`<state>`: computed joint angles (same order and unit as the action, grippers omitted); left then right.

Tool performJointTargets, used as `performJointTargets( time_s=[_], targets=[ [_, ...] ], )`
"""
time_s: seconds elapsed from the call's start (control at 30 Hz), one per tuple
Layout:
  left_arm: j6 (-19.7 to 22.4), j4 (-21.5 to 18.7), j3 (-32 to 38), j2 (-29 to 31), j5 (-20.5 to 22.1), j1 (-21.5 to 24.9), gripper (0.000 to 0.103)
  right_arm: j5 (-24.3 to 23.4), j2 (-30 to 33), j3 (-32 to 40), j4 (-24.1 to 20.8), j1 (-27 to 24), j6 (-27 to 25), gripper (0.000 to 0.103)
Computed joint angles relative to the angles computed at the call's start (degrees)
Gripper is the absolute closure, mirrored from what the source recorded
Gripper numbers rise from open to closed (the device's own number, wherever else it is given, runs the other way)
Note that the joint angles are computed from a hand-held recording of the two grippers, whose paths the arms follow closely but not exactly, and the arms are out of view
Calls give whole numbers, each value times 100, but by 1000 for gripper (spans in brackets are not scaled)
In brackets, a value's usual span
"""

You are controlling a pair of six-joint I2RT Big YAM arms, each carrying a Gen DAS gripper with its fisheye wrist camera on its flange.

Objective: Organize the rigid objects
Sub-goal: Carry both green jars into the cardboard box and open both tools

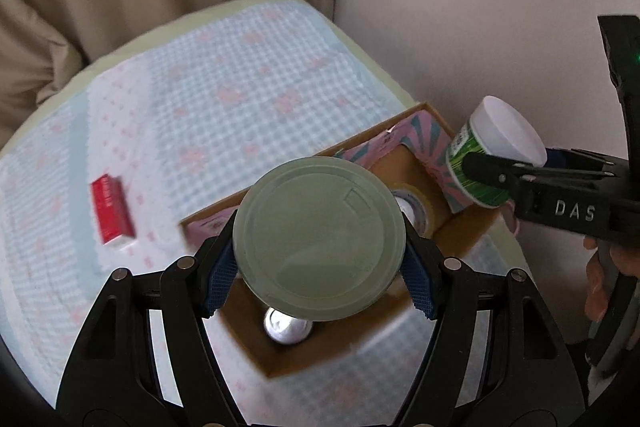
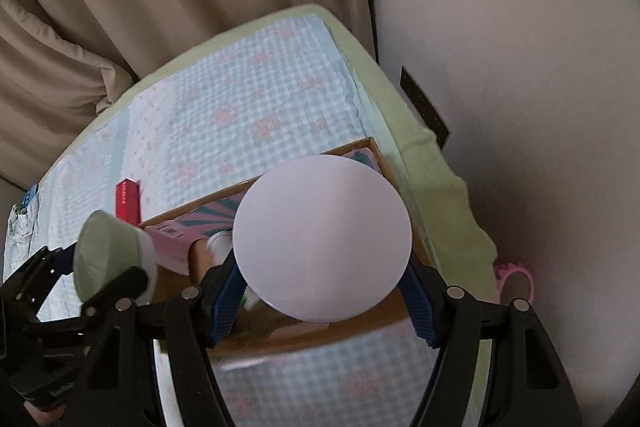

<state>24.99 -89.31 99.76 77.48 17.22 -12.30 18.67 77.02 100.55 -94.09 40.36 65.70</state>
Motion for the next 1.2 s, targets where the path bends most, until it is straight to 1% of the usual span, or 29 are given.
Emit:
performJointTargets(
  time_s=[0.1, 0.17, 0.3, 0.5, 0.6, 0.67, 0.73, 0.77, 0.8, 0.83, 0.87, 0.9, 0.97, 1.0, 1.07, 1.2],
  targets=[
    [-102, 330, -324, 141, -210, -259, 35, -292, -85, -474, 478, -316, -276, 37],
    [-131, 449, -468, 219, -308, -361, 35, -424, -125, -680, 683, -464, -395, 37],
    [-156, 577, -658, 386, -513, -502, 35, -713, -163, -1057, 1039, -672, -425, 37],
    [-36, 631, -793, 467, -709, -590, 35, -1078, -142, -1280, 1272, -899, -524, 37],
    [14, 649, -848, 477, -779, -635, 35, -1132, -89, -1284, 1248, -965, -534, 37],
    [-23, 619, -834, 520, -799, -657, 35, -1134, -62, -1284, 1250, -999, -517, 36],
    [-127, 454, -738, 626, -754, -646, 34, -1131, -9, -1245, 1178, -1024, -485, 35],
    [-156, 328, -667, 672, -609, -593, 16, -1117, -3, -1235, 1158, -1032, -479, 29],
    [-171, 286, -627, 672, -523, -551, 1, -1116, -55, -1254, 1253, -1028, -481, 19],
    [-179, 299, -608, 640, -419, -501, 0, -1021, -75, -1229, 1286, -1003, -502, 3],
    [-175, 309, -588, 609, -357, -449, 0, -943, -133, -1234, 1395, -956, -551, 0],
    [-150, 286, -551, 597, -391, -409, 0, -797, -153, -1182, 1392, -887, -612, 0],
    [-89, 251, -481, 577, -510, -321, 0, -308, -95, -1003, 1107, -710, -665, 0],
    [-72, 226, -455, 574, -527, -273, 0, -233, -90, -965, 1026, -660, -677, 0],
    [-72, 171, -407, 577, -537, -161, 0, -267, -101, -958, 950, -629, -608, 0],
    [-95, 108, -349, 554, -537, 47, 0, -282, -123, -951, 845, -549, -300, 0]
  ],
)
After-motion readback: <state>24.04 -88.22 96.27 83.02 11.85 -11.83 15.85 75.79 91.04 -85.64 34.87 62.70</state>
